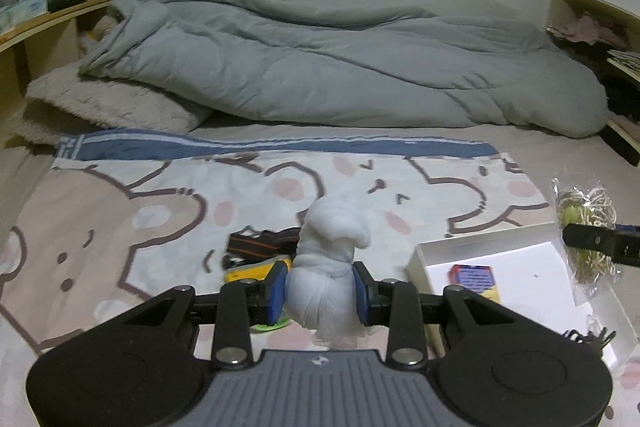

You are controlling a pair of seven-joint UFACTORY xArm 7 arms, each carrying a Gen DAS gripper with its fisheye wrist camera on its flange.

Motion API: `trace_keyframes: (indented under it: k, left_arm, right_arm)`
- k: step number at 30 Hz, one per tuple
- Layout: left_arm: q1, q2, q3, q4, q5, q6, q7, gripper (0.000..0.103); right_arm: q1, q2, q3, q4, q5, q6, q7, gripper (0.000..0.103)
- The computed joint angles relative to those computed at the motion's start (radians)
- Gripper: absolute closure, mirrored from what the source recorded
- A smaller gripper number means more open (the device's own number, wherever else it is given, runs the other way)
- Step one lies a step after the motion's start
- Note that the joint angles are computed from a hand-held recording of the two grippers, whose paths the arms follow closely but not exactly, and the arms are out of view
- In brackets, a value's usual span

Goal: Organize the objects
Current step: 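Lift the bag with the right tool while the left tool lifts the cloth bundle, then carry the bag over the tray with the right tool while the left tool carries the bundle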

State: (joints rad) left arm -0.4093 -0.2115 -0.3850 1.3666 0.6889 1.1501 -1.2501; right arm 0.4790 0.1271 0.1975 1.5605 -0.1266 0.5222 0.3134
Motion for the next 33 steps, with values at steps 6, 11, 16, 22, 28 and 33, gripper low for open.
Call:
trace_keyframes:
  k: [6,11,16,22,28,33]
  left_arm:
    - [-0.031,0.078,-0.004,0.068,0.035,-0.031,-0.007,0.067]
    - [-0.079,0.133,0.022,0.117,0.043,-0.071,-0.003,0.067]
    - [-0.111,0.161,0.051,0.139,0.031,-0.109,0.010,0.067]
    - [-0.132,0.181,0.073,0.145,-0.015,-0.160,-0.004,0.067]
    - [-0.152,0.205,0.083,0.155,-0.046,-0.207,0.011,0.067]
    - [-0.159,0.214,0.096,0.146,-0.084,-0.264,0.017,0.067]
  right_arm:
    - [-0.049,-0.053,-0.022,-0.068,0.023,-0.030,0.008,0.043]
    - [-0.083,-0.083,-0.028,-0.116,0.027,-0.058,0.010,0.043]
    - [-0.117,-0.100,-0.031,-0.160,0.089,-0.100,-0.068,0.042]
    - [-0.136,-0.041,-0.029,-0.151,0.158,-0.103,-0.231,0.042]
    - [-0.169,0.040,-0.011,-0.132,0.348,-0.067,-0.339,0.043]
    - [-0.152,0.081,-0.025,-0.111,0.274,-0.014,-0.321,0.043]
